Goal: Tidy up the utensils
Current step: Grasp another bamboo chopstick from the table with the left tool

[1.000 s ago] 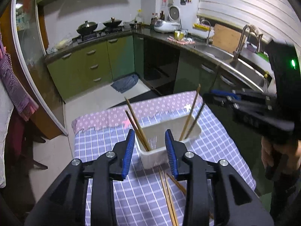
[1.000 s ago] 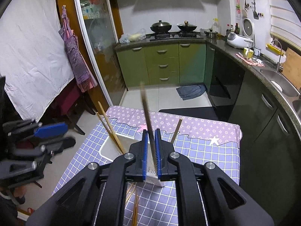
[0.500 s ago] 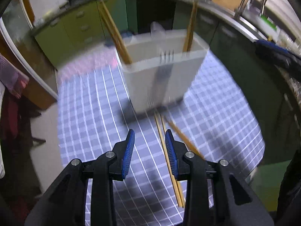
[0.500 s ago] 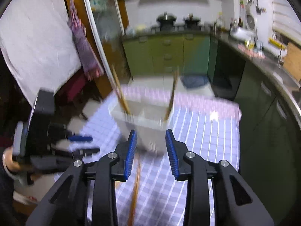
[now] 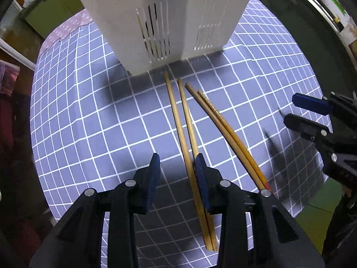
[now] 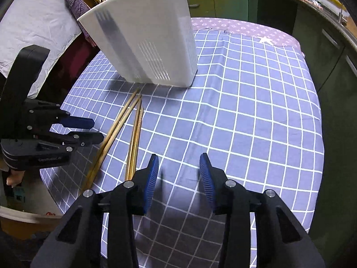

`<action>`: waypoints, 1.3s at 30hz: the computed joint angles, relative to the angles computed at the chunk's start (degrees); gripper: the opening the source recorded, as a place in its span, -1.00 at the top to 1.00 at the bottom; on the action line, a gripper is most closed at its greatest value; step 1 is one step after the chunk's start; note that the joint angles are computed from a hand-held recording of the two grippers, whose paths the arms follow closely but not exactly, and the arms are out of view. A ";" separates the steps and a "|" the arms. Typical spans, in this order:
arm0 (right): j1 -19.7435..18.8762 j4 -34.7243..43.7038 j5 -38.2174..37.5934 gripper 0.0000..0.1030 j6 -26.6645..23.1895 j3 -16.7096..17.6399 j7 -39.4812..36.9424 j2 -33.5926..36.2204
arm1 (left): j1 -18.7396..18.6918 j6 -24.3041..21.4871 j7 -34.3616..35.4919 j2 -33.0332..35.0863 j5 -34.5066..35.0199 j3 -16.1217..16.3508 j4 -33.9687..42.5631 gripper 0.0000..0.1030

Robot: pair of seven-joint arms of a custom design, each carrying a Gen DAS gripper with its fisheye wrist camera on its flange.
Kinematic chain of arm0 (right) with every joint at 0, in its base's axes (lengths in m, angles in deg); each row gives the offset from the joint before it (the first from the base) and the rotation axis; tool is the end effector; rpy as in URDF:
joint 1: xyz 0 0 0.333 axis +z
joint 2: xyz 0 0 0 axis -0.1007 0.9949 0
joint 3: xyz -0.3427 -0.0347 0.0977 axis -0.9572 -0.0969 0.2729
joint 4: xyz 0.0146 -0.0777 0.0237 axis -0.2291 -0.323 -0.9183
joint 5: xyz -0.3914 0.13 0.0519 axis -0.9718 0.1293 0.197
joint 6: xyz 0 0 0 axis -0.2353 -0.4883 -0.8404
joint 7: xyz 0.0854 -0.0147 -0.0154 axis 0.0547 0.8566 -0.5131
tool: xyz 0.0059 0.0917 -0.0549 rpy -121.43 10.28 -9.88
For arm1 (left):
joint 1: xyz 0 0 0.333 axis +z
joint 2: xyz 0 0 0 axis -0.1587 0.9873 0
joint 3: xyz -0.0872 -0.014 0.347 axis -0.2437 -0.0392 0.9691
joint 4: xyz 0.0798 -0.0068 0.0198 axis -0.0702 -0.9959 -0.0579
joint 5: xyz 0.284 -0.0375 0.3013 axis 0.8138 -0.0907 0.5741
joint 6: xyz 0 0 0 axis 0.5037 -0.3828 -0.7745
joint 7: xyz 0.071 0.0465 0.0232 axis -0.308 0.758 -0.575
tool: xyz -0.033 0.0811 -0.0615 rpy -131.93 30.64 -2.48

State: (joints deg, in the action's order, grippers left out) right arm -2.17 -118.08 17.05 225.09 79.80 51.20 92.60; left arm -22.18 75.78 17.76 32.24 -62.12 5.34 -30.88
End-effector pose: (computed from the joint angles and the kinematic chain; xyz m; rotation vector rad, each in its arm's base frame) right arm 0.6801 0.1248 0.4167 -2.3144 1.3229 -0.0065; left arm 0.6469 -0.2383 0.4399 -1.9931 2.3072 -0.1665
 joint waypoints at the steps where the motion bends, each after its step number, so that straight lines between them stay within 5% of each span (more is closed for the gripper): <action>1: -0.16 -0.20 0.28 0.25 0.04 0.08 -0.36 -0.03 | -0.15 -0.20 -0.21 0.32 0.28 0.06 0.38 0.37; 28: -0.76 0.56 2.72 0.14 -2.69 -0.30 -1.99 -0.08 | -1.76 -6.02 -2.14 7.83 1.72 1.06 8.99 0.87; 39: 0.62 0.97 -1.13 0.13 -2.56 -0.47 0.40 0.68 | -0.67 3.54 -2.40 -0.50 3.07 1.16 0.83 0.88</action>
